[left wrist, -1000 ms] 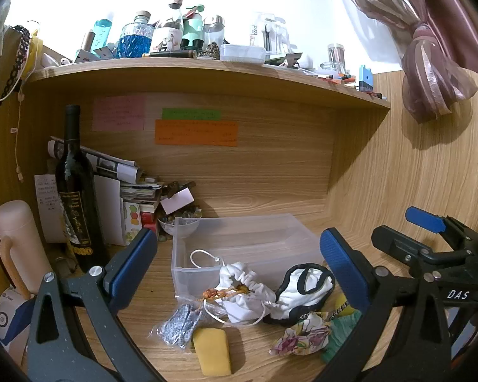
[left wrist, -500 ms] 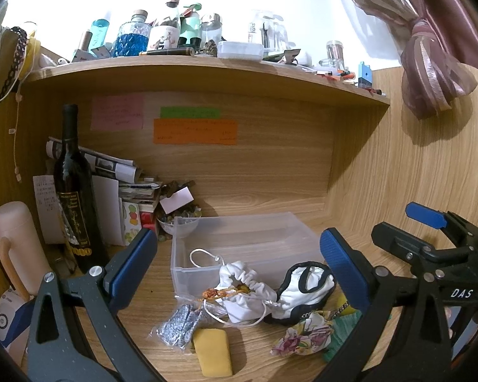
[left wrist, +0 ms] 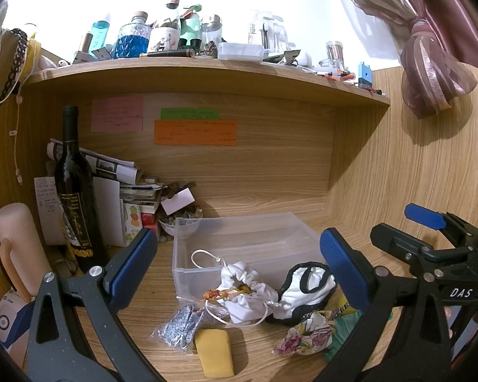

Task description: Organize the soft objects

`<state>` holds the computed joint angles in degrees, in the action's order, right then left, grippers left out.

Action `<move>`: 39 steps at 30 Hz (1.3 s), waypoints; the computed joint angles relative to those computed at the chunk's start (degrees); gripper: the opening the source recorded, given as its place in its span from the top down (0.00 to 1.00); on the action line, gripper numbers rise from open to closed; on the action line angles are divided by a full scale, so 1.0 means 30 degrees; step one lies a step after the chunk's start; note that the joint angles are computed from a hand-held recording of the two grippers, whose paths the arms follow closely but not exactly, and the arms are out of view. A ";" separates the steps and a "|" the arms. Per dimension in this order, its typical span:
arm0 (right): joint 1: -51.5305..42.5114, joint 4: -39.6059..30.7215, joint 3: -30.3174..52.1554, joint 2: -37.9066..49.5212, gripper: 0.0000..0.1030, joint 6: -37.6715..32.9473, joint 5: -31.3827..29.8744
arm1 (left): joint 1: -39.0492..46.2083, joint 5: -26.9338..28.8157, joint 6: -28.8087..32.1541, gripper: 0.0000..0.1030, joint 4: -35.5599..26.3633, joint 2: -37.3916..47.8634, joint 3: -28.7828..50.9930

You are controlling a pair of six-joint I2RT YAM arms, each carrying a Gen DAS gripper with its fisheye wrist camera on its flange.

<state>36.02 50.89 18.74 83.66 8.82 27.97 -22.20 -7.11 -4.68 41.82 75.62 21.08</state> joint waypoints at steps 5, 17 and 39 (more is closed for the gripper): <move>-0.0012 -0.0136 0.0042 -0.0015 0.00 0.0008 -0.0044 | 0.0005 -0.0044 0.0089 0.00 -0.0257 -0.0017 0.0080; -0.1232 -0.0949 -0.0410 -0.0045 0.19 0.0551 -0.0721 | 0.1829 0.1074 -0.0053 0.25 -0.2472 0.0879 0.0652; -0.3052 -0.3862 -0.0065 0.3385 0.43 0.2465 -0.5027 | 0.2550 0.3053 -0.0445 0.43 -0.3670 0.6225 0.0902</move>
